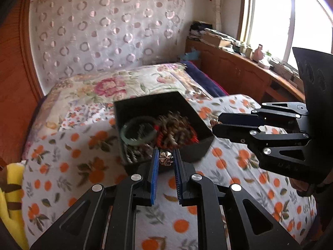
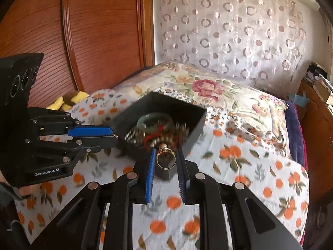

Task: Organize jewelry

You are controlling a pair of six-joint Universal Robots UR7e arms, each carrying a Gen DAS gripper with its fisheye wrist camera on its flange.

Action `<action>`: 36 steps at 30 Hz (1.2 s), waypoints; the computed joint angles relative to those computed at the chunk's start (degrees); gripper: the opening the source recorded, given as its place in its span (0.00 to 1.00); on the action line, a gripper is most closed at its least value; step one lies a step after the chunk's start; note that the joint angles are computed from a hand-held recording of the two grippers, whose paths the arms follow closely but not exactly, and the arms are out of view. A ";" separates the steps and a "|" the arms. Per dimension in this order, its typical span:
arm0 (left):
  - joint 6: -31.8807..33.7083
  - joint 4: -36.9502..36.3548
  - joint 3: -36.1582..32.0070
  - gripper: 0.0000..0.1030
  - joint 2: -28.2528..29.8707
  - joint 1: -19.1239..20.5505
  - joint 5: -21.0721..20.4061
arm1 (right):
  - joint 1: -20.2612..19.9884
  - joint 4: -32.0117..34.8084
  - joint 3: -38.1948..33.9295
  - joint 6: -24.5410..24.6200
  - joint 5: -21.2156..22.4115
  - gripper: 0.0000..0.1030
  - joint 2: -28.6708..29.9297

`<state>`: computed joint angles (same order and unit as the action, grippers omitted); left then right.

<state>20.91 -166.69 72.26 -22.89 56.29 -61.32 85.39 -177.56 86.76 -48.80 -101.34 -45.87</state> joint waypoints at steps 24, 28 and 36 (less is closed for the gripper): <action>-1.60 -1.33 -5.41 0.56 2.72 0.15 4.44 | -0.91 -7.41 4.42 5.24 0.95 0.54 -2.00; -1.82 -7.15 0.77 0.76 0.05 -1.00 6.50 | -1.53 -13.85 9.58 6.76 0.77 0.69 -4.24; -3.57 -17.56 15.52 0.93 -6.81 -4.28 10.19 | -1.33 -28.34 21.02 7.79 1.52 0.98 -8.76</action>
<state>17.34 -184.24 87.78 -29.70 52.01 -51.13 84.06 -205.90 107.78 -41.01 -99.82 -54.64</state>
